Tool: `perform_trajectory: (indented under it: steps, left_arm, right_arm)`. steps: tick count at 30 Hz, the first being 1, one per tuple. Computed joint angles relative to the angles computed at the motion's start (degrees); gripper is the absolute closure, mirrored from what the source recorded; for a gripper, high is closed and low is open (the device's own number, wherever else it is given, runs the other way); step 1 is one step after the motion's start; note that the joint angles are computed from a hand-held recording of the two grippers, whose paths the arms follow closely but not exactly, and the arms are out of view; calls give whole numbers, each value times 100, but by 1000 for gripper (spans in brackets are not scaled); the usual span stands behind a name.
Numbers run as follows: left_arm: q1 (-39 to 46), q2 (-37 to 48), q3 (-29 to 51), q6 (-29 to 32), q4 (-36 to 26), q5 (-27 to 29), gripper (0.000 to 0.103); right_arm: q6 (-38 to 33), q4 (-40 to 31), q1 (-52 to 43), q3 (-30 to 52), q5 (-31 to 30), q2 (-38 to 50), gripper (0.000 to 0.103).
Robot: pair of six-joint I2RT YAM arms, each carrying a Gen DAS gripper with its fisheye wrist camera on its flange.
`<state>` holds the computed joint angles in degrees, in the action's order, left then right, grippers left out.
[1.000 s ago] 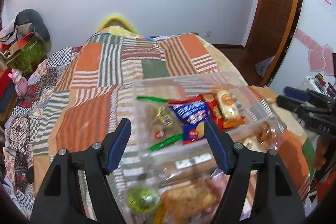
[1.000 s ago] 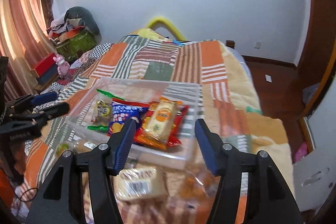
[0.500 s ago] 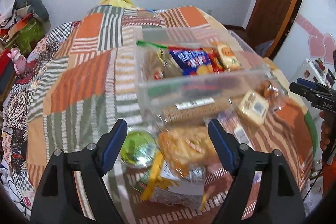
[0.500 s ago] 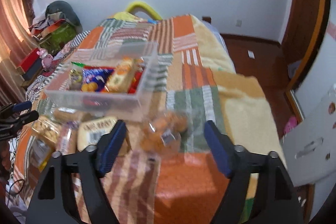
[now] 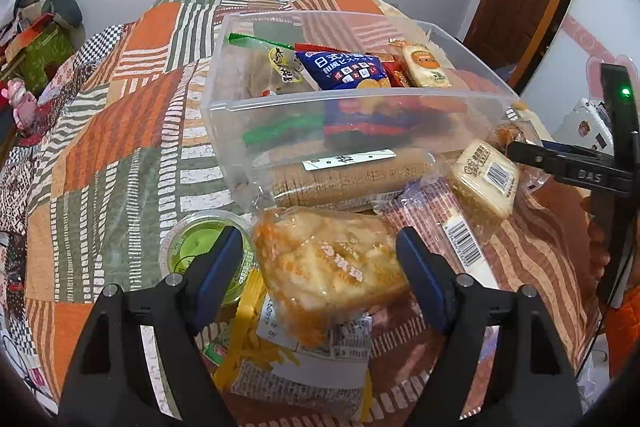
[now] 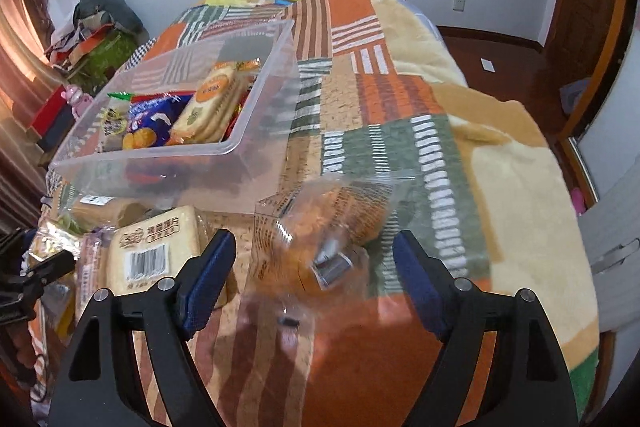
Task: Organize snacks
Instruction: 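Move both tools back toward the remaining snacks beside the box, then grasp orange pastry bag with left tool while right grasps clear pastry bag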
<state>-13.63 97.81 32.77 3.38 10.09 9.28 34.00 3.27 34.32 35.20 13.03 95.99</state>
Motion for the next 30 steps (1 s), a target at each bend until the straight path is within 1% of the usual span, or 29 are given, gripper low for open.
perform_trajectory:
  steps: [1,2,4,5,6,7,8,9,10,12,13,18,21,22,25,30]
  left_arm:
    - [-50,1,-53,-2,106,-46,26]
    - [-54,-13,-74,6,134,-39,31]
    - [-81,-22,-142,-10,244,-27,33]
    - [-68,-38,-171,-10,295,-29,36]
    - [-32,-73,-197,7,306,10,37]
    - [5,-103,-223,1,312,68,38]
    - [40,-132,-250,-7,320,111,39]
    - [77,-169,-274,6,327,152,41]
    - [82,-213,-303,10,358,146,48]
    - [121,-383,-346,47,289,198,52]
    - [128,-451,-363,50,264,212,55]
    - [97,-731,-512,128,241,146,59]
    - [81,-1006,-615,123,179,162,64]
    - [71,-1113,-643,127,149,150,67]
    - [71,-1367,-668,86,32,154,70]
    - [128,-1738,-667,91,-199,168,72]
  right_arm:
    - [10,34,-11,37,-30,106,25]
    - [33,84,-21,40,-49,176,25]
    - [78,213,-41,1,-135,275,26]
    - [86,286,-42,-37,-157,300,33]
    - [78,278,-1,-47,-105,308,37]
    - [63,290,56,-69,-33,287,38]
    - [50,309,89,-88,-1,269,42]
    - [27,307,111,-106,16,238,43]
    - [7,313,151,-141,59,200,44]
    - [5,300,201,-159,148,184,49]
    - [14,309,229,-202,171,144,49]
    - [163,349,332,-386,221,-88,52]
    - [211,224,390,-475,276,-355,53]
    - [239,127,454,-526,347,-525,53]
    - [229,-95,563,-510,521,-811,53]
    - [240,-365,793,-506,744,-1341,53]
